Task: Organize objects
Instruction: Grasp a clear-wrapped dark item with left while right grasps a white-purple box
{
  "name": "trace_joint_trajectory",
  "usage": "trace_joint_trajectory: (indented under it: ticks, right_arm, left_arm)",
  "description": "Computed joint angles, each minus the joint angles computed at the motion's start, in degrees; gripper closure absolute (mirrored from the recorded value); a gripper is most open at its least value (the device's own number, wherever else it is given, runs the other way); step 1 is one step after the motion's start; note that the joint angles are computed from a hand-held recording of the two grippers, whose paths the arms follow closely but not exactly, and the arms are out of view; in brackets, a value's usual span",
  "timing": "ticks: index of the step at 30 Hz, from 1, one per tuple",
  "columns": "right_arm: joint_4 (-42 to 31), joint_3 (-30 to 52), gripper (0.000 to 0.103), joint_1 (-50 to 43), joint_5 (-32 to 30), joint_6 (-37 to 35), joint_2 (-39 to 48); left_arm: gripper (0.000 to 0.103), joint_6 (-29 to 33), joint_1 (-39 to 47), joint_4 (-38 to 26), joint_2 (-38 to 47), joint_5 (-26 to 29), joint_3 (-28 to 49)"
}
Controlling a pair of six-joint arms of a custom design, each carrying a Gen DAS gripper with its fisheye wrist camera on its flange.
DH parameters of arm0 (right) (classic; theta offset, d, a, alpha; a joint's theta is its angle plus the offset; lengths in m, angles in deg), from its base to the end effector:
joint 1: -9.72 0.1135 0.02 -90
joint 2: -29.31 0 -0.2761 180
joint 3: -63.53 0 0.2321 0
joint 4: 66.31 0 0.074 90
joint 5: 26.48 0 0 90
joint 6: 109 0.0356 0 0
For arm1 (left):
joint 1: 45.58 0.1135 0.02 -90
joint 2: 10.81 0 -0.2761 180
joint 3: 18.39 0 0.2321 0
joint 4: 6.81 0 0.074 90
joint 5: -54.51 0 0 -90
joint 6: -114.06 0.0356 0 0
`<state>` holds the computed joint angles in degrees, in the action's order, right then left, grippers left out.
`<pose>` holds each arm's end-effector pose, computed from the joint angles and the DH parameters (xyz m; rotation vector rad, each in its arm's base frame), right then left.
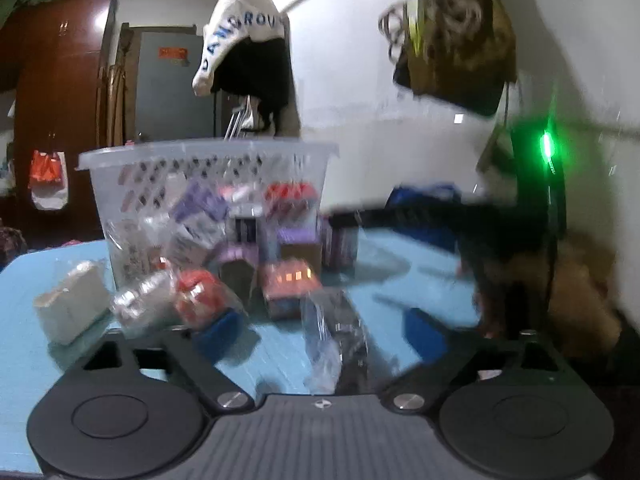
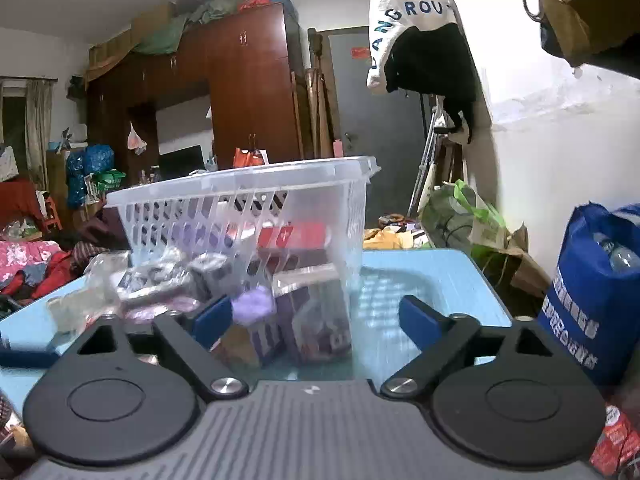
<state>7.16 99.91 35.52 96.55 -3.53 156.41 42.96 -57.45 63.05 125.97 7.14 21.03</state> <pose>0.2631 0.1056 0.0708 0.2270 1.8080 -0.0319 0.2694 -0.0813 0.0261 0.9501 1.7350 -0.6780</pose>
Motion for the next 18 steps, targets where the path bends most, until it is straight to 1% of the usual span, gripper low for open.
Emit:
trace_joint_trajectory:
  ticks: [2, 3, 4, 5, 6, 7, 10, 11, 13, 14, 16, 17, 18]
  right_arm:
    - [-4.27, 0.96, 0.019, -0.2, -1.48, -0.08, -1.73]
    - [-8.9, 2.44, 0.019, -0.28, -0.9, -0.43, -3.28]
    - [-12.8, 3.25, 0.019, 0.09, -0.83, 0.35, -4.34]
    - [-15.27, 3.91, 0.019, -0.36, -2.25, 0.51, -5.17]
    - [-18.12, 4.73, 0.019, -0.42, -2.6, 0.42, -6.05]
    - [-18.94, 4.99, 0.02, -0.2, -2.14, 0.3, -6.11]
    - [-20.83, 5.62, 0.022, 0.53, -0.69, 0.61, -6.42]
    - [-21.98, 5.9, 0.025, 0.47, -0.84, 0.94, -6.67]
    - [-22.83, 6.11, 0.028, -0.07, -1.94, 1.14, -7.24]
    - [-23.43, 6.37, 0.031, -0.01, -1.63, 0.99, -7.6]
    - [-24.89, 7.06, 0.034, 0.07, -0.79, 0.86, -8.05]
    - [-25.29, 7.25, 0.041, -0.3, -1.55, 0.96, -8.11]
    - [-24.21, 6.78, 0.051, -0.63, -2.44, 1.0, -8.0]
  left_arm:
    - [0.039, 0.94, -0.86, -3.31, 0.8, -0.73, 1.65]
    - [0.042, 1.41, -0.97, -6.17, 0.49, -0.5, 2.81]
    - [0.043, 1.38, -0.74, -3.55, 2.01, -0.57, 2.43]
    - [0.046, 1.1, -0.87, -1.49, 2.68, -1.71, 2.09]
    - [0.049, 1.21, -0.72, -0.85, 2.92, -2.07, 2.04]
    - [0.053, 1.41, -0.31, -0.04, 3.44, -1.41, 1.51]
    - [0.057, 0.92, 0.28, -0.09, 3.98, -0.17, 1.97]
    - [0.057, 0.86, 0.4, -0.39, 3.81, 0.19, 2.11]
    - [0.058, 0.87, 0.68, -0.73, 3.84, 0.91, 2.35]
    - [0.058, 0.86, 0.76, -0.55, 3.97, 1.03, 2.42]
    - [0.059, 1.15, 1.01, 0.86, 4.62, 1.32, 2.19]
    - [0.059, 1.33, 1.23, 1.46, 4.91, 1.55, 2.06]
    - [0.059, 1.32, 1.59, 2.16, 5.27, 2.17, 1.98]
